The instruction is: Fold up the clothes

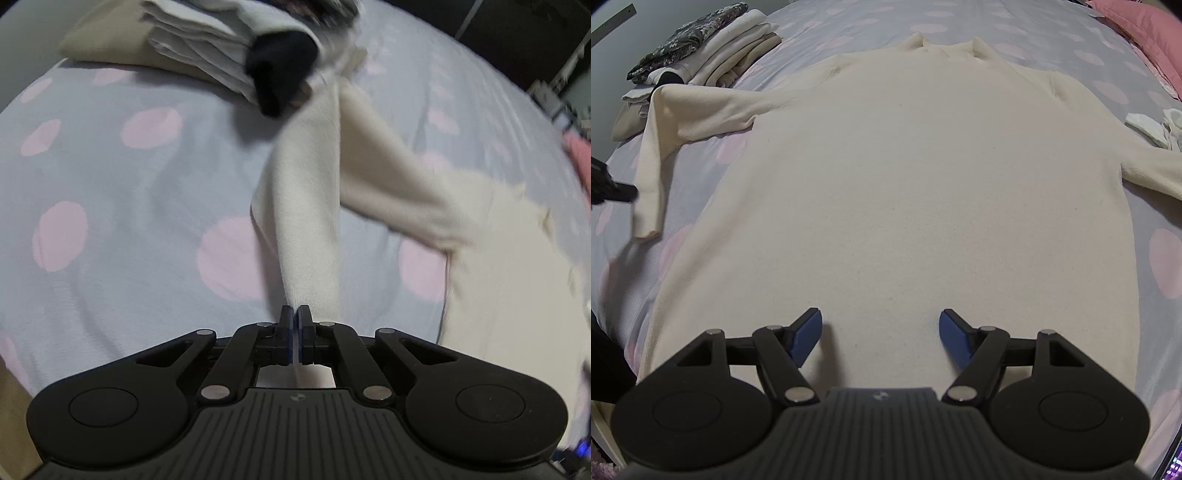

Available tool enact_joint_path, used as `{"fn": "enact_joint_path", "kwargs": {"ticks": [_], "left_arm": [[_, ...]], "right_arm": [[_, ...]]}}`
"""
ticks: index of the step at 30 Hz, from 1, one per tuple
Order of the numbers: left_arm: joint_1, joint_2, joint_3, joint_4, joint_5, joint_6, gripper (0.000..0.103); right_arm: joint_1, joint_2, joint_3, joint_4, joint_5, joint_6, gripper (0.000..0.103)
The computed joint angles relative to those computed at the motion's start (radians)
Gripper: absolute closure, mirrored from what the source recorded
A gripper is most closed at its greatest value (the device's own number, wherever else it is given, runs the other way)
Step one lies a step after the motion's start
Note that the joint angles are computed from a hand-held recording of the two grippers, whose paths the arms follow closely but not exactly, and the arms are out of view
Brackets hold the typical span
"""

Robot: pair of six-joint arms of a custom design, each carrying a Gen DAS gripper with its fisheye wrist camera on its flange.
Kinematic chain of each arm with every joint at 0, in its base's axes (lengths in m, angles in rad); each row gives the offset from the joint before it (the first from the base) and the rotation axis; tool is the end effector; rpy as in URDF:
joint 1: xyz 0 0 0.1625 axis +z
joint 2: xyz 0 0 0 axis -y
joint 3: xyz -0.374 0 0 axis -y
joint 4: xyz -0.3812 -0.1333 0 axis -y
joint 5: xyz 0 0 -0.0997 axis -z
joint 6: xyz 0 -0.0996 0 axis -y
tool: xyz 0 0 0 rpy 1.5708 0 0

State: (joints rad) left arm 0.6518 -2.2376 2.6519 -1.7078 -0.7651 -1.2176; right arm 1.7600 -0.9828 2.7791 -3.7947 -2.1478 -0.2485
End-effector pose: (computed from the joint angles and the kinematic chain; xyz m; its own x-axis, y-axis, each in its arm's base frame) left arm -0.0303 -0.2812 0.2093 -0.8085 -0.3155 -0.4968 0.0176 0.8308 -0.5562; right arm 0.1241 -0.2283 0.0675 -0.7970 -0.1572 0.5831 -0.3788 0.8821 -0.2799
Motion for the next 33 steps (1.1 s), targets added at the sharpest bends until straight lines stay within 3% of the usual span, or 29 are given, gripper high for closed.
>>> {"fn": "enact_joint_path", "kwargs": {"ticks": [5,10,15,19,24,28,31,33], "left_arm": [[-0.051,-0.127,-0.024,0.111,0.037,-0.086,0.103],[-0.079,-0.133,-0.124,0.244,0.117,-0.128,0.103],[-0.057,-0.156,-0.246,0.375,0.160,-0.176,0.103],[-0.031,-0.182,-0.313,0.399,0.142,-0.179,0.103],[0.114,-0.143,-0.354,0.364,0.095,-0.127,0.103],[0.288,-0.091,-0.305,0.166,0.104,0.008,0.103],[0.337,-0.082,-0.267,0.100,0.160,0.064,0.103],[0.349,-0.092,-0.255,0.057,0.147,0.095,0.103]], "right_arm": [[0.004,-0.011,0.004,0.012,-0.003,0.006,0.030],[0.004,-0.009,0.006,0.011,-0.004,0.010,0.029],[0.004,-0.009,-0.001,0.020,-0.002,0.019,0.029],[0.004,-0.011,-0.003,0.026,-0.003,0.025,0.029],[0.013,-0.001,-0.011,0.027,-0.009,0.030,0.029],[0.016,0.000,-0.015,0.029,-0.016,0.025,0.029],[0.016,-0.001,-0.014,0.022,-0.023,0.020,0.028],[0.013,0.002,-0.016,0.019,-0.022,0.024,0.028]]}}
